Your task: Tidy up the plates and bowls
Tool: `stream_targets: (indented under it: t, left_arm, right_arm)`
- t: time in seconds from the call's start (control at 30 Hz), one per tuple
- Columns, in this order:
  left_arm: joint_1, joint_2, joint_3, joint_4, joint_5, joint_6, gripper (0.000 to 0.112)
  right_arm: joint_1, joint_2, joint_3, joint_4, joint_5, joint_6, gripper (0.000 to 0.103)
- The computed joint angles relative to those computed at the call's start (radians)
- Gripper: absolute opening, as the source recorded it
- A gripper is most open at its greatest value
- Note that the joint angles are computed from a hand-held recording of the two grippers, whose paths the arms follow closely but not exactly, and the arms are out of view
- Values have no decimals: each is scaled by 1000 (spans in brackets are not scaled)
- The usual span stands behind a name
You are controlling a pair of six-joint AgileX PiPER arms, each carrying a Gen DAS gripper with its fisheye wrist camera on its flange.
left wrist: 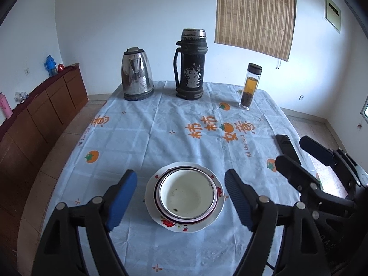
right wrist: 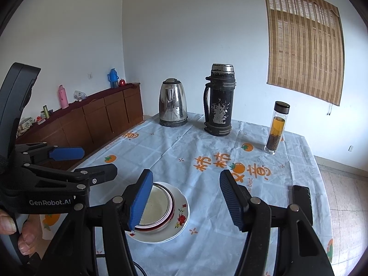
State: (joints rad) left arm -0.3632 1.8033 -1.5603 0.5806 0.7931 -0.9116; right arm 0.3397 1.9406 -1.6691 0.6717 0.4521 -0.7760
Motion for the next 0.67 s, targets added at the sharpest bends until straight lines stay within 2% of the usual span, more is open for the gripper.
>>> stream_targets:
  t: [0.3, 0.43, 0.67]
  left_arm:
    - [13, -10, 7, -7, -7, 11, 92]
    - [5, -9, 21, 51, 3, -35, 93]
    - [7, -13, 28, 53, -7, -37, 93]
  right_arm:
    - [11, 2, -8, -12, -11, 10, 62]
    - [15, -1, -3, -12, -14, 5, 62]
    - [21, 2, -8, -30, -7, 17, 62]
